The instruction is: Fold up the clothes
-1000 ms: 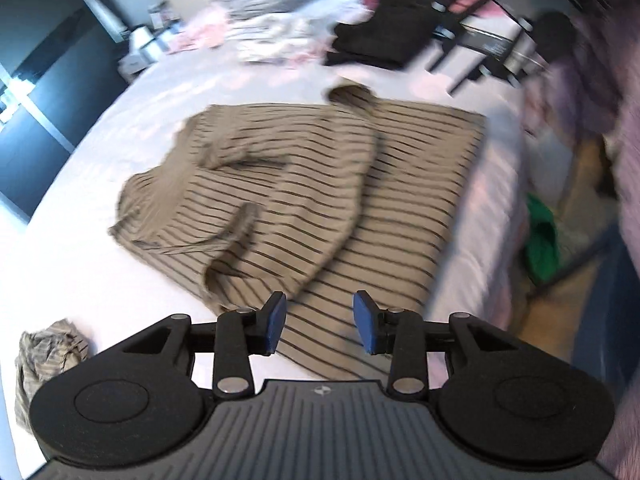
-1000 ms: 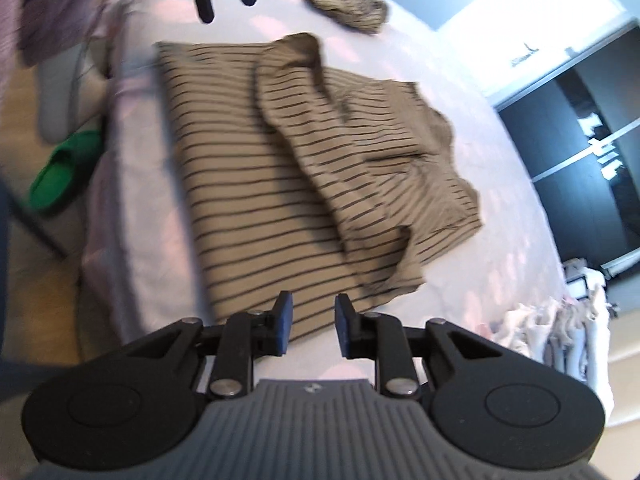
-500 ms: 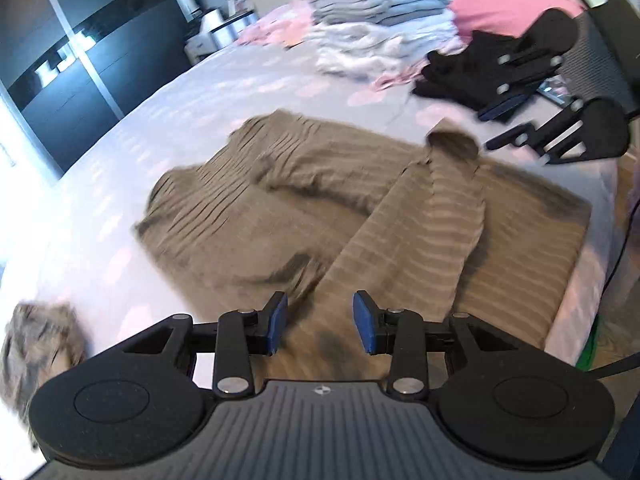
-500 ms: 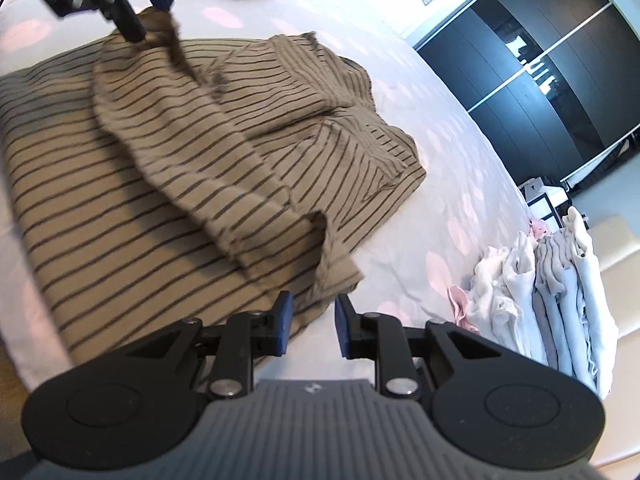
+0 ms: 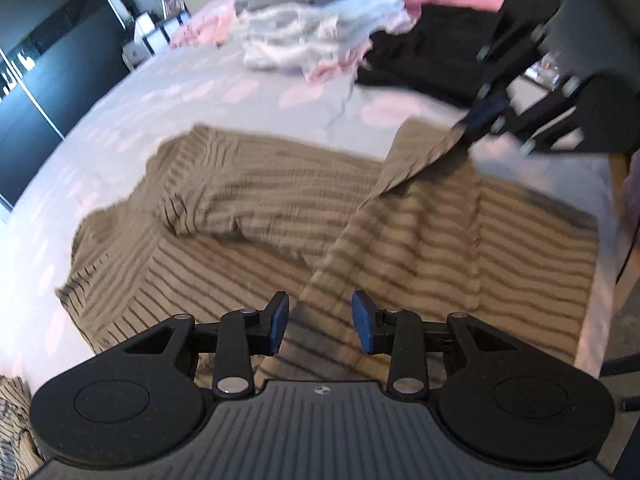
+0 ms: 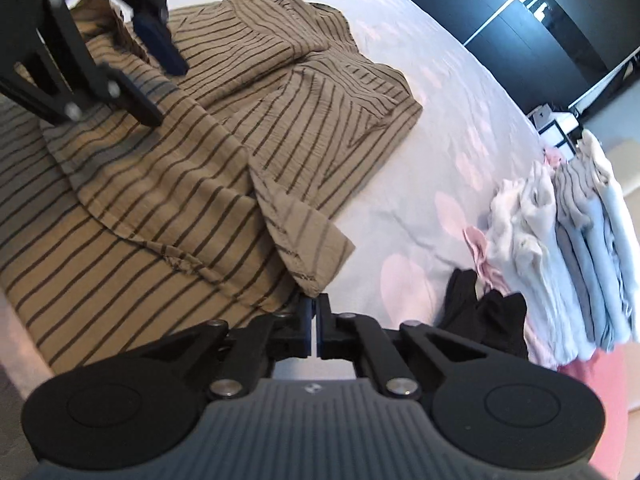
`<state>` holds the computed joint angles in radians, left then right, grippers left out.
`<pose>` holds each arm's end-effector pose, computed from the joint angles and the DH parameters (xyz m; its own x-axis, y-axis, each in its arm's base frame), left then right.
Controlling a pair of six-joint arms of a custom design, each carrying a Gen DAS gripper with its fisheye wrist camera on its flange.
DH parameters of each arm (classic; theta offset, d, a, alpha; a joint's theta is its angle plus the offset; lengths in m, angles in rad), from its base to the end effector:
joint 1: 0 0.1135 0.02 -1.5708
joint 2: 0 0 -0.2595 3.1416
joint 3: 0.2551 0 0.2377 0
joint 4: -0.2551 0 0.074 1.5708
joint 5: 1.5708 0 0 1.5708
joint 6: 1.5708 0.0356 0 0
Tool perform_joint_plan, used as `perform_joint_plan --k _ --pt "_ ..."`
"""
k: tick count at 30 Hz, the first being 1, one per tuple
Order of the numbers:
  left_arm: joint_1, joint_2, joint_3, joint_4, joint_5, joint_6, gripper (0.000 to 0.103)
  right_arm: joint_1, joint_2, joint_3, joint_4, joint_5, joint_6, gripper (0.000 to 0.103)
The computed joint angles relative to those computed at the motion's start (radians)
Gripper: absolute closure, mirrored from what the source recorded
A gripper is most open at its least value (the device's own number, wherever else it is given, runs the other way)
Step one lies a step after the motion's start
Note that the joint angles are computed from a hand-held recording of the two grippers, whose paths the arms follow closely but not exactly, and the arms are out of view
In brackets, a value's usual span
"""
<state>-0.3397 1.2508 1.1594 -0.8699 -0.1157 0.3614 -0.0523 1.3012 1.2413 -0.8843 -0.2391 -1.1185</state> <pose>0.2234 -0.0746 0.3089 -0.6281 0.5945 -0.5020 0.5247 0.8000 0.2910 0.2478 -0.0045 0.3218 -0.2745 -0.8607 -0.4288 -0.7660 0.4653 -0.4436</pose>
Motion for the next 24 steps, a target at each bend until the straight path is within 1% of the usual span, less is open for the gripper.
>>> perform_joint_plan --k 2,4,8,9,10,12,15,16,17,18,19,21,24 --pt "0.008 0.010 -0.007 -0.009 -0.009 0.002 0.070 -0.030 0.002 0.010 -0.032 -0.036 -0.026 0.101" --pt "0.016 0.013 -0.014 -0.015 -0.011 0.001 0.070 -0.045 0.006 -0.004 -0.039 -0.056 -0.058 0.099" --pt "0.030 -0.018 -0.022 -0.002 -0.029 0.000 0.070 -0.054 0.008 -0.041 -0.002 -0.031 -0.091 0.096" --pt "0.033 -0.030 -0.024 0.004 -0.035 -0.001 0.070 -0.060 0.007 -0.038 0.001 -0.033 -0.084 0.093" --pt "0.037 -0.045 -0.022 0.000 -0.039 -0.002 0.070 -0.065 0.004 -0.034 0.001 -0.040 -0.075 0.086" --pt "0.048 -0.076 -0.015 -0.009 -0.050 0.000 0.070 -0.082 -0.011 -0.023 0.007 -0.074 -0.053 0.081" --pt "0.061 -0.131 -0.008 -0.054 -0.074 0.003 0.070 -0.100 -0.050 -0.047 0.067 -0.149 -0.028 0.082" --pt "0.065 -0.149 -0.005 -0.072 -0.082 0.004 0.071 -0.100 -0.064 -0.062 0.091 -0.169 -0.023 0.083" --pt "0.070 -0.166 -0.005 -0.095 -0.105 0.006 0.074 -0.097 -0.076 -0.079 0.114 -0.183 -0.018 0.085" --pt "0.073 -0.182 -0.006 -0.119 -0.134 -0.002 0.074 -0.093 -0.086 -0.095 0.137 -0.195 -0.012 0.088" --pt "0.085 -0.197 -0.010 -0.137 -0.150 -0.006 0.075 -0.087 -0.093 -0.108 0.158 -0.201 -0.003 0.088" --pt "0.127 -0.225 -0.023 -0.163 -0.149 -0.020 0.075 -0.066 -0.095 -0.122 0.189 -0.188 0.027 0.088" --pt "0.189 -0.279 -0.074 -0.152 -0.138 -0.051 0.076 -0.030 -0.066 -0.105 0.185 -0.158 0.069 0.088"
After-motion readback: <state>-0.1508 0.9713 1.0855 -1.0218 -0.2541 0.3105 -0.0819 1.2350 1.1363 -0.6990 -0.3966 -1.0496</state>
